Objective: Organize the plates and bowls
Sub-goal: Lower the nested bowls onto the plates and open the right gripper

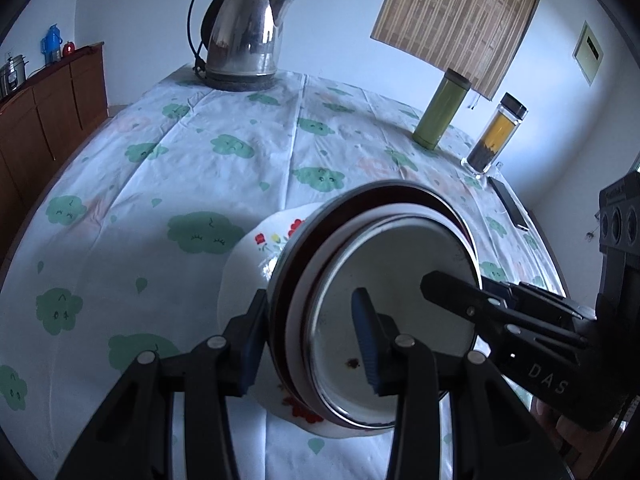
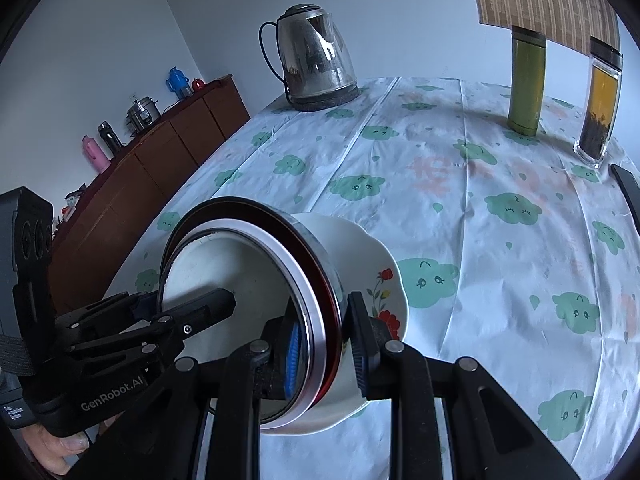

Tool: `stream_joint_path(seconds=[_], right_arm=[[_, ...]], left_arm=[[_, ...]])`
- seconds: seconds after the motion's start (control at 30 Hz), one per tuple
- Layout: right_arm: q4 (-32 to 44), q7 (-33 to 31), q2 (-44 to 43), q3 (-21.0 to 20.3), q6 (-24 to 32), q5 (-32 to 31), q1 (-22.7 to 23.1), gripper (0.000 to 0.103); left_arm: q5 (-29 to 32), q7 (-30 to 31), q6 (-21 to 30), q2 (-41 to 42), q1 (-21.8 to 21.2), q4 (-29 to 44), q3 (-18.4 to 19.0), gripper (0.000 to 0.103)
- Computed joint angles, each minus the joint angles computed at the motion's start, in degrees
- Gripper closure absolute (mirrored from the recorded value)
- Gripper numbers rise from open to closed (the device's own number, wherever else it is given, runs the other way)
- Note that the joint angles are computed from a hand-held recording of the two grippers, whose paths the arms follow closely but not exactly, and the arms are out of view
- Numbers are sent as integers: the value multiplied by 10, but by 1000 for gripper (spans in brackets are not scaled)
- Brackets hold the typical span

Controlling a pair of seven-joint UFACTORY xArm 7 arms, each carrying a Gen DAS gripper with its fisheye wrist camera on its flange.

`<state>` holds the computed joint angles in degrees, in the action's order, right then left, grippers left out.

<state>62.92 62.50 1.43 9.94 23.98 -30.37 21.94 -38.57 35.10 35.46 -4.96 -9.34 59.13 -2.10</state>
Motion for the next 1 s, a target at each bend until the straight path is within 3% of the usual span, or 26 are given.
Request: stream_joint_path(seconds=[0.2,0.47,0.7,0.83,1.0], right_arm=[[3,-44,13,-8,-21,49,-8,79],[-4,-30,22,-18,-54,45,-6,79],[-2,-1,32,-26,-77,15,-3,78],[0,-50,37,-22,-85,71,-10,78],[-5,-110,31,-18,-79,131,-13,78]], left_arm=[[-2,-5,34,37,11,43,-2,64],[-12,5,30,51,18,45,-14,61],[-20,2,36,56,19,47,-16,52],[-34,-15,94,74,32,72,-13,52],[-25,-19,110,59,34,60,-15,52]])
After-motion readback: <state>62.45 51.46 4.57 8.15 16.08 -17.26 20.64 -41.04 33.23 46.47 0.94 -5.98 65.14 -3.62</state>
